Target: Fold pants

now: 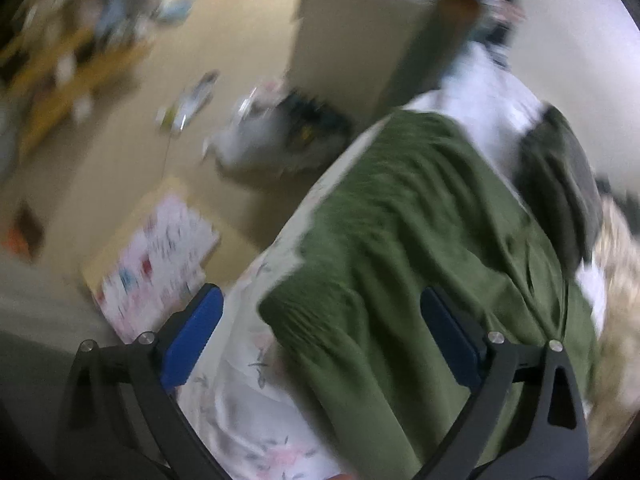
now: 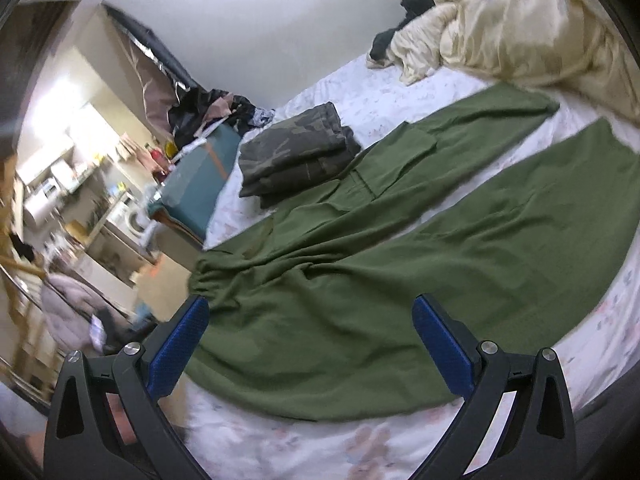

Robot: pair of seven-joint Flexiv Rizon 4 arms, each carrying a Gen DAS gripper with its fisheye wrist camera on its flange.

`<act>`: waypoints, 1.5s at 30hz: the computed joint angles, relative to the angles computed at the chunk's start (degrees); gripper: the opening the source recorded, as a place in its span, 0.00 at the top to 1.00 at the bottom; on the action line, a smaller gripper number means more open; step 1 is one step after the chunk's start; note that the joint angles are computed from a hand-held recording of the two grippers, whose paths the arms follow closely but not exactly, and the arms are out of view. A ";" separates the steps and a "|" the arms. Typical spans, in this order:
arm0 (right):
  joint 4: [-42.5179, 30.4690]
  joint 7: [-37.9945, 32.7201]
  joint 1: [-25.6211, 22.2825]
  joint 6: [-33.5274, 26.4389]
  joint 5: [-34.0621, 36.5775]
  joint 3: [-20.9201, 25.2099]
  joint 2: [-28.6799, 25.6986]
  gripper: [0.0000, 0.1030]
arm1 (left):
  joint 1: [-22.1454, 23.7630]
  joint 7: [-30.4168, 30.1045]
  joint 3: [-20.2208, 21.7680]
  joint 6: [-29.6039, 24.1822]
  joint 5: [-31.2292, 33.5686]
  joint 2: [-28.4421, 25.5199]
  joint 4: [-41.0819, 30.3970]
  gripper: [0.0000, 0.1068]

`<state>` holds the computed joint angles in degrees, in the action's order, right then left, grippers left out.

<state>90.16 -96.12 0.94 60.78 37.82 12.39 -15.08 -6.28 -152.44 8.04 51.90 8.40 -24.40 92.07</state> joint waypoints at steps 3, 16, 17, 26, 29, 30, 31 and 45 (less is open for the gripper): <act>-1.41 -0.33 -0.92 -2.33 2.01 0.27 -0.59 0.00 | 1.08 -2.01 -0.67 3.07 -3.02 -0.99 3.11 0.23; -2.94 2.07 -0.85 -4.79 0.52 -0.50 -2.34 0.00 | -4.20 2.26 1.90 1.02 5.51 -0.59 -4.90 0.91; -3.01 2.65 -1.07 -5.27 0.58 -0.56 -2.58 0.00 | -4.28 3.37 1.60 -1.22 6.07 -0.56 -6.39 0.91; -2.43 19.71 -4.67 -26.79 5.28 -1.40 -6.78 0.00 | -3.44 6.68 -0.04 -7.34 7.49 -1.27 -9.96 0.91; 0.52 30.33 -2.16 -23.03 -0.63 -4.53 -8.18 0.00 | -3.25 5.81 -0.14 -7.04 7.22 -1.06 -9.07 0.91; 0.96 32.53 -2.07 -21.07 -1.75 -5.10 -8.68 0.00 | -3.20 5.76 -0.19 -7.10 7.20 -1.14 -9.09 0.91; 0.74 34.04 -2.61 -19.00 -1.82 -5.42 -9.46 0.00 | -3.19 5.99 -0.22 -7.31 7.34 -1.25 -9.23 0.91; -12.04 66.66 -6.45 -1.90 -27.87 -21.84 -23.44 0.61 | -2.54 7.54 -0.47 -7.44 6.14 -1.99 -9.43 0.91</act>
<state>78.12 -29.46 -5.51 58.88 9.95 -9.45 -38.52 -8.82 -144.90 7.57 44.46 14.54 -26.39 82.65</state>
